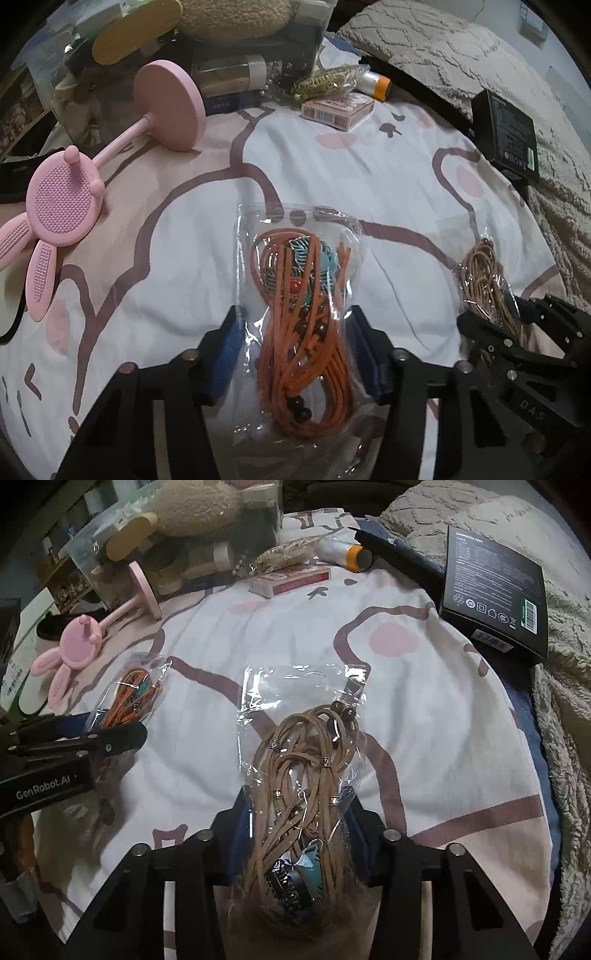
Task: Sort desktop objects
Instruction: 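Lift both cable bags off the bed toward the clear bin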
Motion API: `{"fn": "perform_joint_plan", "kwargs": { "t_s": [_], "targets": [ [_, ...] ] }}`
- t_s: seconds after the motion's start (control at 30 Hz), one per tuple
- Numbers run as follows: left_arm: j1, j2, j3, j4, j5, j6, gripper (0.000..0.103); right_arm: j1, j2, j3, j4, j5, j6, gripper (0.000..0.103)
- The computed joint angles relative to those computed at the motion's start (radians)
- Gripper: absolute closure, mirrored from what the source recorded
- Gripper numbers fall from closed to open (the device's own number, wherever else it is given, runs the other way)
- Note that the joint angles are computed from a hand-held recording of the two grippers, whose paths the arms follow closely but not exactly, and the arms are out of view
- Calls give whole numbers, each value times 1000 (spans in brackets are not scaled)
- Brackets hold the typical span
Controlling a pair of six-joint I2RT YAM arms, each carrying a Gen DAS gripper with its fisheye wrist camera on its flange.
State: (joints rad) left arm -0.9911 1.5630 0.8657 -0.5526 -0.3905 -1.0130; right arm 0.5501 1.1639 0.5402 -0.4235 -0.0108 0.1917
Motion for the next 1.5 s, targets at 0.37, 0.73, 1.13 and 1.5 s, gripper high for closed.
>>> {"fn": "perform_joint_plan", "kwargs": {
  "t_s": [0.37, 0.73, 1.13, 1.5],
  "targets": [
    [0, -77, -37, 37, -40, -32, 71, -74, -19, -12, 29, -82, 22, 68],
    [-3, -113, -42, 33, -47, -32, 71, -128, -47, 2, 21, -170, 31, 68],
    [1, -190, 35, -60, -142, 26, 71, -159, -89, 61, -12, -253, 54, 68],
    [28, -288, 129, -144, -228, 146, 71, -124, -69, 168, -8, -235, 27, 68]
  ]
}}
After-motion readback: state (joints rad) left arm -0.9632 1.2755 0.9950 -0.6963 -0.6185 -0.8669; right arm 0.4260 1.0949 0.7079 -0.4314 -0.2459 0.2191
